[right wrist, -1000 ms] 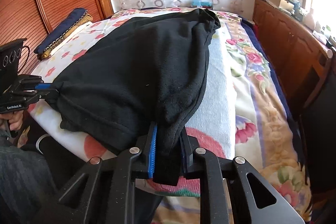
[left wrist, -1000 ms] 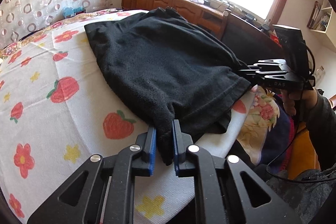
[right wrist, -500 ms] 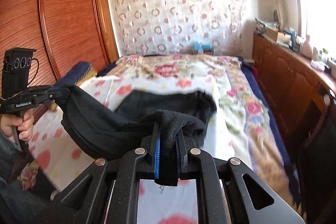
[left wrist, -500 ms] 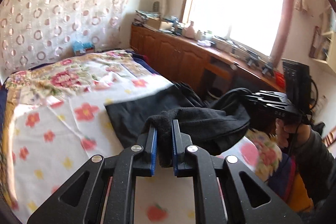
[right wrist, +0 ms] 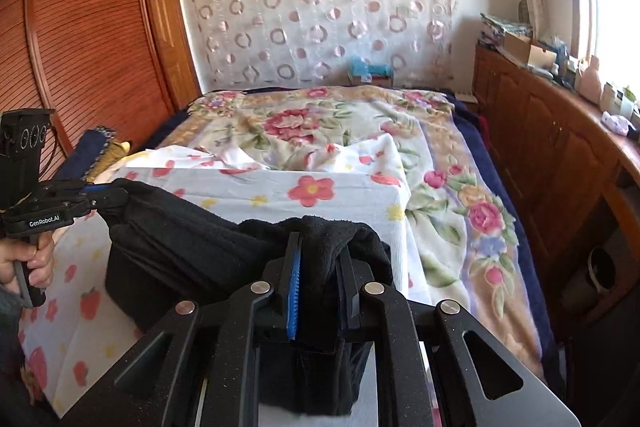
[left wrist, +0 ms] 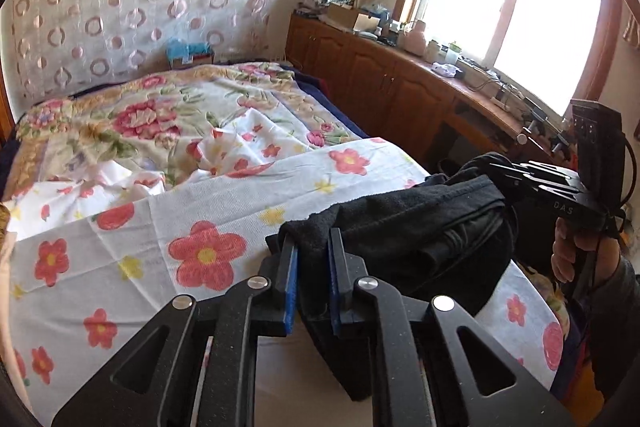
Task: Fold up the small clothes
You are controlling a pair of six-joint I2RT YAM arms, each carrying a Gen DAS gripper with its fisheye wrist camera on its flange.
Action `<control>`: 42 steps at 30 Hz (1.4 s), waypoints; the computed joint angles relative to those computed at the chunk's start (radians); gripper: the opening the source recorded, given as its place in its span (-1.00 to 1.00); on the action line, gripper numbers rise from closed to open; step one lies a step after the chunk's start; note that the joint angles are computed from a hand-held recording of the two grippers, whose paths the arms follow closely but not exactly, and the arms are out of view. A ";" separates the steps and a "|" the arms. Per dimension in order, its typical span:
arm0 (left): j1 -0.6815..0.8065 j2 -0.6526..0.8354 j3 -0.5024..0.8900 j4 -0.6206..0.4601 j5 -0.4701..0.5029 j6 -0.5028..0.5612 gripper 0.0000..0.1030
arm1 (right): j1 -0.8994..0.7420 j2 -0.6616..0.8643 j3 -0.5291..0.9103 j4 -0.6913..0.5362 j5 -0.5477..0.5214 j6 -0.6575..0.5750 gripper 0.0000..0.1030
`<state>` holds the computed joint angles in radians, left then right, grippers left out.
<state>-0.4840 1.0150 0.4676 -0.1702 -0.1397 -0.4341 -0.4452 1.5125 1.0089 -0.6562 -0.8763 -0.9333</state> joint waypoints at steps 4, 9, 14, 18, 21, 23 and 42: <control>0.065 0.056 -0.002 0.054 0.101 0.033 -0.51 | -0.005 -0.033 0.001 -0.005 0.026 0.037 -0.51; 0.040 -0.046 -0.015 -0.026 0.053 0.070 -0.23 | -0.064 -0.068 0.027 -0.070 -0.008 0.022 -0.16; 0.022 -0.094 -0.041 -0.078 0.115 0.071 -0.19 | -0.112 -0.078 0.031 -0.158 0.003 -0.122 -0.14; -0.006 0.025 -0.035 -0.027 0.109 0.060 -0.18 | -0.058 -0.101 -0.024 -0.129 0.073 -0.160 -0.14; 0.005 0.142 0.007 0.023 0.114 0.071 -0.18 | 0.004 -0.098 -0.021 -0.112 0.088 -0.113 -0.14; 0.016 0.211 0.041 0.040 0.095 0.088 -0.18 | 0.051 -0.100 -0.013 -0.076 0.109 -0.057 -0.14; 0.121 0.229 0.044 0.116 0.121 0.066 -0.18 | 0.011 -0.024 0.034 -0.002 0.093 0.067 -0.91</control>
